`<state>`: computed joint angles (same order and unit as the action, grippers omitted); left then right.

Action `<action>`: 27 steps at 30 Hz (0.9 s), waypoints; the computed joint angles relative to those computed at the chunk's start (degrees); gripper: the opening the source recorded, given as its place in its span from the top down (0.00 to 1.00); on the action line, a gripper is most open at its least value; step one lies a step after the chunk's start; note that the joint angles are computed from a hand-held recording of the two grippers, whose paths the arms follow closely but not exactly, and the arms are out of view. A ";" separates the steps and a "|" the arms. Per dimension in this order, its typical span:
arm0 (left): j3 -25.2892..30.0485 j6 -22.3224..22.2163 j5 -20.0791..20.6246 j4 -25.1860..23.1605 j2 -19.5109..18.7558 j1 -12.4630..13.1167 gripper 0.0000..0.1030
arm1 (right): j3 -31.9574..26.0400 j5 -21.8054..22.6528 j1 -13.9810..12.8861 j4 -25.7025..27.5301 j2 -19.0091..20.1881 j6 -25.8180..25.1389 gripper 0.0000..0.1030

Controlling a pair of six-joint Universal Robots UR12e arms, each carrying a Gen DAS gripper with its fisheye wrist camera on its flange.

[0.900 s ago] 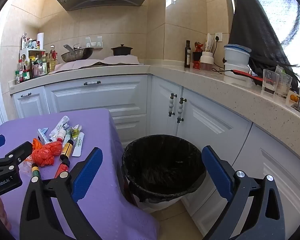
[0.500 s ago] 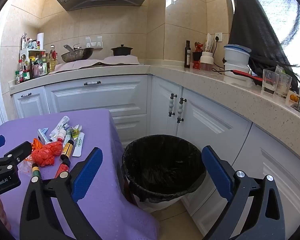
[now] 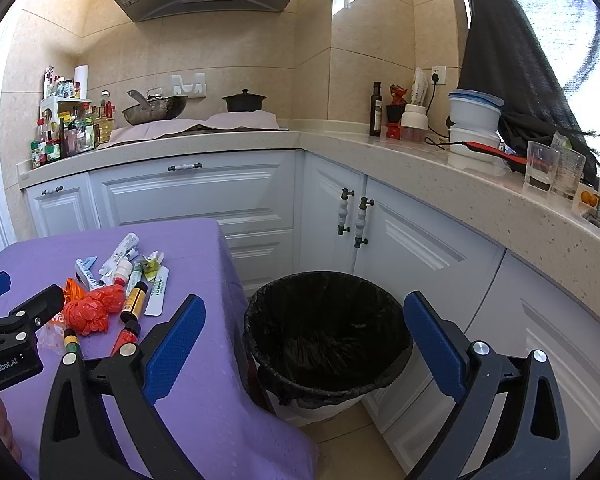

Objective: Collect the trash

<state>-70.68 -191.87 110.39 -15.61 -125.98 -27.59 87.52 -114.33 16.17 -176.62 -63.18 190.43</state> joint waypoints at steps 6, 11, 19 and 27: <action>-0.41 -0.11 -0.55 -0.04 0.19 0.63 0.04 | -0.07 0.01 -0.01 0.03 0.03 -0.02 0.06; -0.38 -0.09 -0.64 -0.15 0.10 0.70 0.04 | -0.10 0.15 -0.14 0.00 0.06 -0.09 0.06; -0.54 -0.11 -0.62 0.06 0.03 0.79 0.04 | 0.08 -0.01 0.02 -0.18 0.10 0.03 0.06; -0.84 0.01 -0.83 0.17 0.16 0.81 0.04 | 0.04 0.06 0.00 -0.12 0.05 -0.04 0.06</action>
